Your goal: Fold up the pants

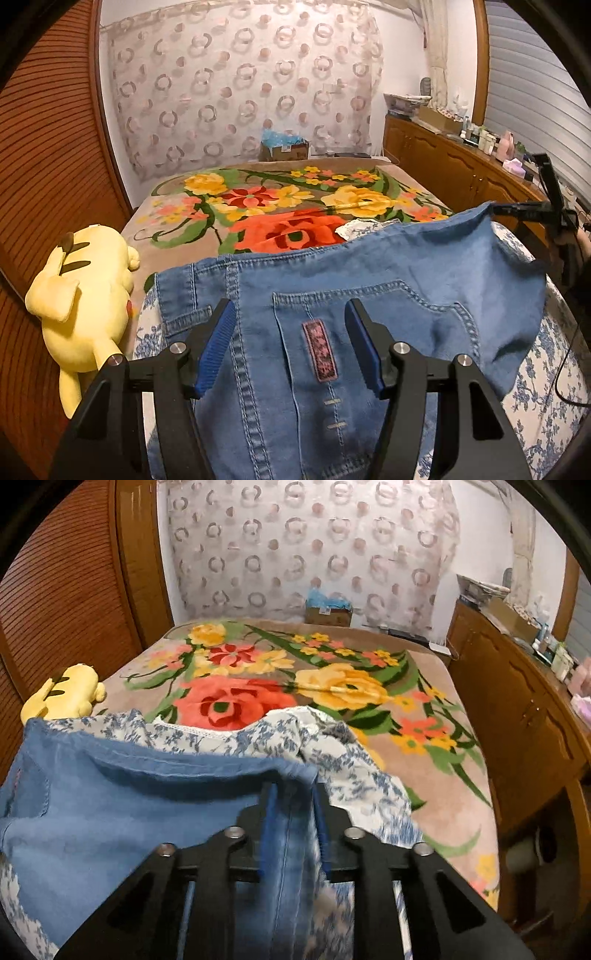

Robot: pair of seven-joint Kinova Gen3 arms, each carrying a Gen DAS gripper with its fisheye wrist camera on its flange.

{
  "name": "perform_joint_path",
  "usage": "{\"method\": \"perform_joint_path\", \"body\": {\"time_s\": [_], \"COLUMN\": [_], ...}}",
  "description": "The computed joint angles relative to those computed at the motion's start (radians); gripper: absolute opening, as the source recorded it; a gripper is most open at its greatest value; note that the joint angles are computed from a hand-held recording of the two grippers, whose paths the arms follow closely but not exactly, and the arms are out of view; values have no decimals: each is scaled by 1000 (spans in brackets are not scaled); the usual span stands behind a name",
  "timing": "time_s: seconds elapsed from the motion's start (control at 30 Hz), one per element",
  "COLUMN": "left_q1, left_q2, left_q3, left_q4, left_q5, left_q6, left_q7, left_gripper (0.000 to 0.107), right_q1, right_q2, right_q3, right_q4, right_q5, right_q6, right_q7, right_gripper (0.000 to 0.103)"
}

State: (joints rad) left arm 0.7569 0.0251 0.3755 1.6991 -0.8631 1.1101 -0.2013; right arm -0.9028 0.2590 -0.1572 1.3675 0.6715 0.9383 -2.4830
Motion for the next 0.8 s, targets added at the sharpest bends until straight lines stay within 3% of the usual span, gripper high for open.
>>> {"method": "perform_joint_path", "body": {"time_s": [0.07, 0.3, 0.53, 0.63, 0.77, 0.8], "left_q1": [8, 43, 62, 67, 81, 82], "left_q2": [-2, -9, -9, -15, -16, -18], "left_q3": [7, 32, 49, 51, 61, 62], "left_q4": [3, 16, 31, 43, 58, 62], "left_q5": [2, -6, -5, 4, 8, 12], "left_q6": [8, 33, 45, 46, 77, 81], "left_q7": [9, 66, 109, 124, 155, 161], "left_gripper": [62, 62, 62, 62, 62, 62], "right_q1": [-10, -48, -41, -9, 44, 54], "right_q2": [-38, -181, -226, -232, -243, -248], "right_q3": [-6, -112, -219, -214, -197, -197], "right_q4": [60, 230, 274, 278, 315, 322], "right_q5": [10, 86, 95, 43, -35, -41], "right_q6": [-27, 30, 122, 80, -44, -64], "right_q7": [-47, -241, -356, -354, -322, -315], "right_gripper": [32, 40, 45, 46, 46, 42]}}
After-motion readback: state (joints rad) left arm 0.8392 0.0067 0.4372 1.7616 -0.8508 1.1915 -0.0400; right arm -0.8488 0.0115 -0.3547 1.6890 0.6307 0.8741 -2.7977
